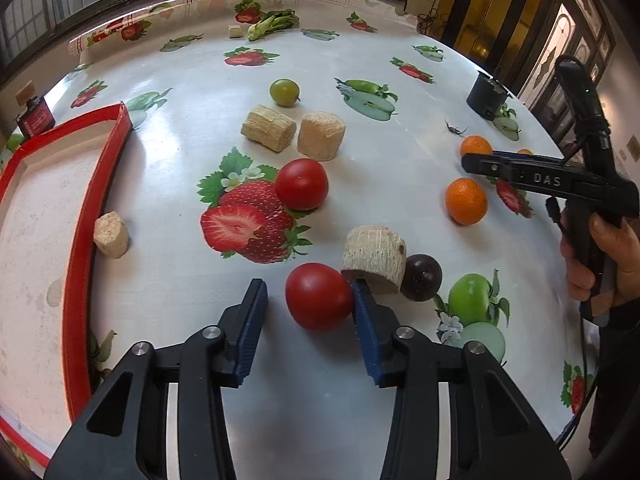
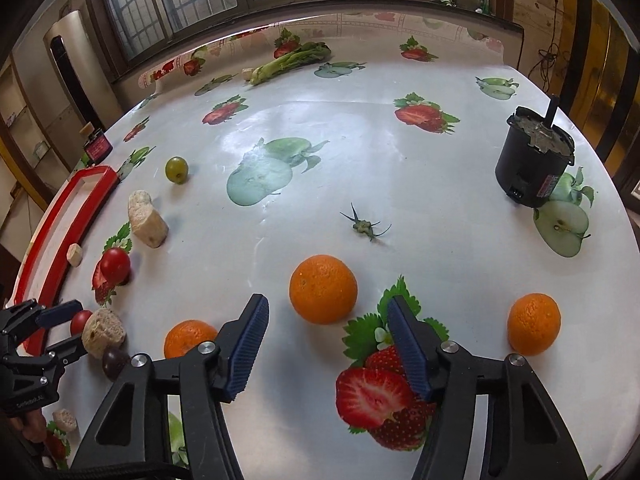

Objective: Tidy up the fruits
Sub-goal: 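Close left tool on red tomato while right tool closes on the orange, then carry tomato in left tool over red tray while right tool carries orange there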

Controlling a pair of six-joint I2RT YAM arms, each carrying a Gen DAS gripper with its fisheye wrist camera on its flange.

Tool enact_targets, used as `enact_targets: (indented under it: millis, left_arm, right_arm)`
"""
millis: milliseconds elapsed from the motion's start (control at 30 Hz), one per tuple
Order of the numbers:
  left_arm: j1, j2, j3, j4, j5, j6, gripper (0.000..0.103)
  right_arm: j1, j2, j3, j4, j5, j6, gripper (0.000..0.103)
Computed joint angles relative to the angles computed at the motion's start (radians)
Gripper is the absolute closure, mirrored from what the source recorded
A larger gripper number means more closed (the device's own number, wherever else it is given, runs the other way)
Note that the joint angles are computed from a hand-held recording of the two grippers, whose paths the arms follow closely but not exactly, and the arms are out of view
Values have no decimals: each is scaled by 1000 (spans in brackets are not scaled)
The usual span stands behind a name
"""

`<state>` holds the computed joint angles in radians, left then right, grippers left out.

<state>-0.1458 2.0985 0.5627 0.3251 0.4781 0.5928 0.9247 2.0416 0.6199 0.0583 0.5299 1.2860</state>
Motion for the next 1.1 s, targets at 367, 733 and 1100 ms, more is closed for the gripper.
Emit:
enact_targets:
  millis: [367, 733, 1100]
  left_arm:
    - [25, -64, -34, -16, 11, 37, 73]
    - [141, -149, -67, -78, 56, 114, 73]
    - [315, -207, -63, -158, 116, 209, 73]
  right_arm:
    - [19, -12, 6, -12, 23, 25, 69]
    - [173, -62, 131, -204, 85, 107, 69]
    - [248, 12, 313, -268, 94, 77, 69]
